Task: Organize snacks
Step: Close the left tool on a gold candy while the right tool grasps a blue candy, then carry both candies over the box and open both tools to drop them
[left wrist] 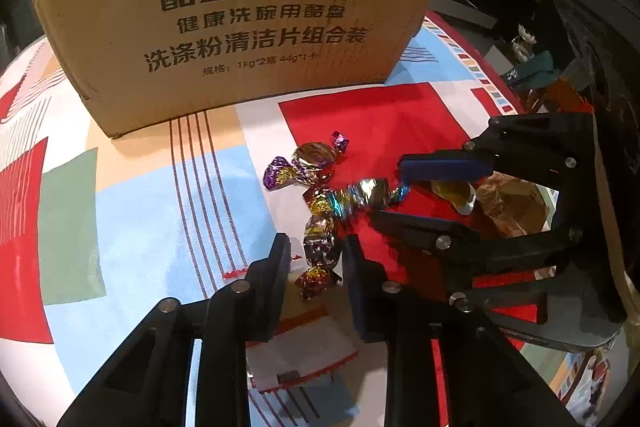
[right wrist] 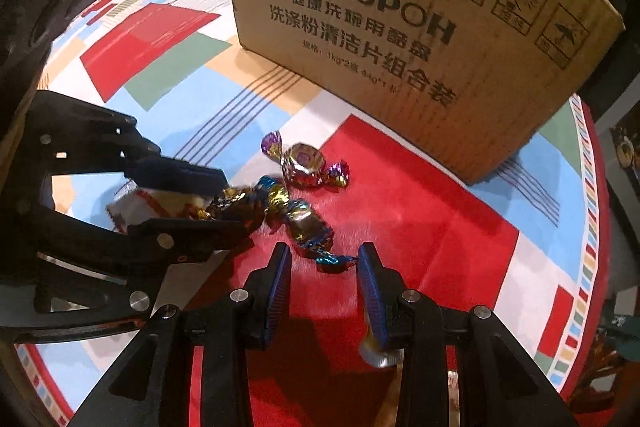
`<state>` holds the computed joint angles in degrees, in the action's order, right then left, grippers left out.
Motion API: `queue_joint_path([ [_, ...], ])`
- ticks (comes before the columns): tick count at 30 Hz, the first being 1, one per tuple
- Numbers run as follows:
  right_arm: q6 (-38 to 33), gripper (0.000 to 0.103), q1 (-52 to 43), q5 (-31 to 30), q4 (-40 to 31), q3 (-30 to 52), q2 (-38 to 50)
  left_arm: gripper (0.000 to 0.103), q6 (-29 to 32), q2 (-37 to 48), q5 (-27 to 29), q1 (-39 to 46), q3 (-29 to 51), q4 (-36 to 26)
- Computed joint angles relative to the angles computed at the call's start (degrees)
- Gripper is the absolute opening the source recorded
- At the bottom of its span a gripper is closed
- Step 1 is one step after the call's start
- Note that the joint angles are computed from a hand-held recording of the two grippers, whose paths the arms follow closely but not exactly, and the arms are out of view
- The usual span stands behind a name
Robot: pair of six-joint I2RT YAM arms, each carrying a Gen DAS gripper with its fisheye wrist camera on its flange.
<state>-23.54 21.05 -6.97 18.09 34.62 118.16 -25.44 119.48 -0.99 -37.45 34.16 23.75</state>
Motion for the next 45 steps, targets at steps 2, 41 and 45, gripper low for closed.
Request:
queue_joint_path([
  [2,-0.31,0.036,0.47,0.27,0.4,0.59,0.56,0.026,0.0,-0.09,0.17,0.24,-0.05,0.13],
  [41,10.9,0.018,0.65,-3.72,-1.52,-13.1,-22.97,0.02,-5.22,-27.73,-8.09,-5.15,-13.34,-6.41],
  [45,11.99,0.018,-0.01,-4.62,-4.5,-13.91,-29.22,0.02,-5.49,-33.24,-9.72,-6.02,-13.59,-9.94],
])
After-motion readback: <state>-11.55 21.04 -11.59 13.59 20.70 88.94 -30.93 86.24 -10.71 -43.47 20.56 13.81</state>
